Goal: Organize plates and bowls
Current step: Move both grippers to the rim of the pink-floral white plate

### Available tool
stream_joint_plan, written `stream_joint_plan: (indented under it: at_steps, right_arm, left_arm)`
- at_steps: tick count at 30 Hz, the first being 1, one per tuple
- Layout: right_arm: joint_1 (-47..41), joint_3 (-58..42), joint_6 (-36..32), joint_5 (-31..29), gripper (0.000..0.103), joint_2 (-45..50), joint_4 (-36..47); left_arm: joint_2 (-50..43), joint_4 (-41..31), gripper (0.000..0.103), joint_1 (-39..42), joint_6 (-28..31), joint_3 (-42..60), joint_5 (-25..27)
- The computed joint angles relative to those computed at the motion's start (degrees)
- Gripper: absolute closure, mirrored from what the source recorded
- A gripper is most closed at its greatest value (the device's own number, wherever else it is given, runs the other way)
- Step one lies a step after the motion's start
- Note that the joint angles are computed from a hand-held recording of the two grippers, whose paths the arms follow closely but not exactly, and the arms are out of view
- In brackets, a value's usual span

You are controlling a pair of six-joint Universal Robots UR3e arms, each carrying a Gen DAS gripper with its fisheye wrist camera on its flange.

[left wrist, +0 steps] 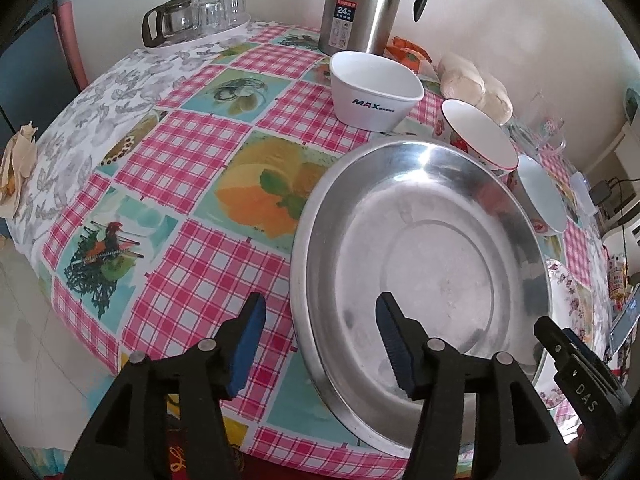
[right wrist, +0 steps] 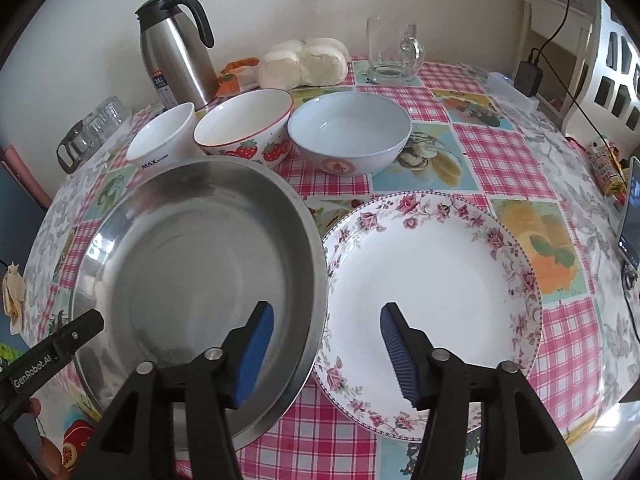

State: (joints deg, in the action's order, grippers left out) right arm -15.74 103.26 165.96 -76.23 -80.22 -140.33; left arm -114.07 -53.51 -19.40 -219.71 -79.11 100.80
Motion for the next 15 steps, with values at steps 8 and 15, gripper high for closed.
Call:
stream_joint_plan:
  at_steps: [8, 15]
  right_arm:
    - [0.5, 0.7, -1.0, 0.4, 0.026, 0.1, -1.2]
    - [0.3, 1.2, -1.9, 1.4, 0.014, 0.1, -2.3]
  left_arm:
    - [-1.4, -1.2, 0.019, -1.6, 1.4, 2.3, 4.0]
    - [-2.3, -2.8, 0.019, -2.4, 1.3, 3.8, 7.1]
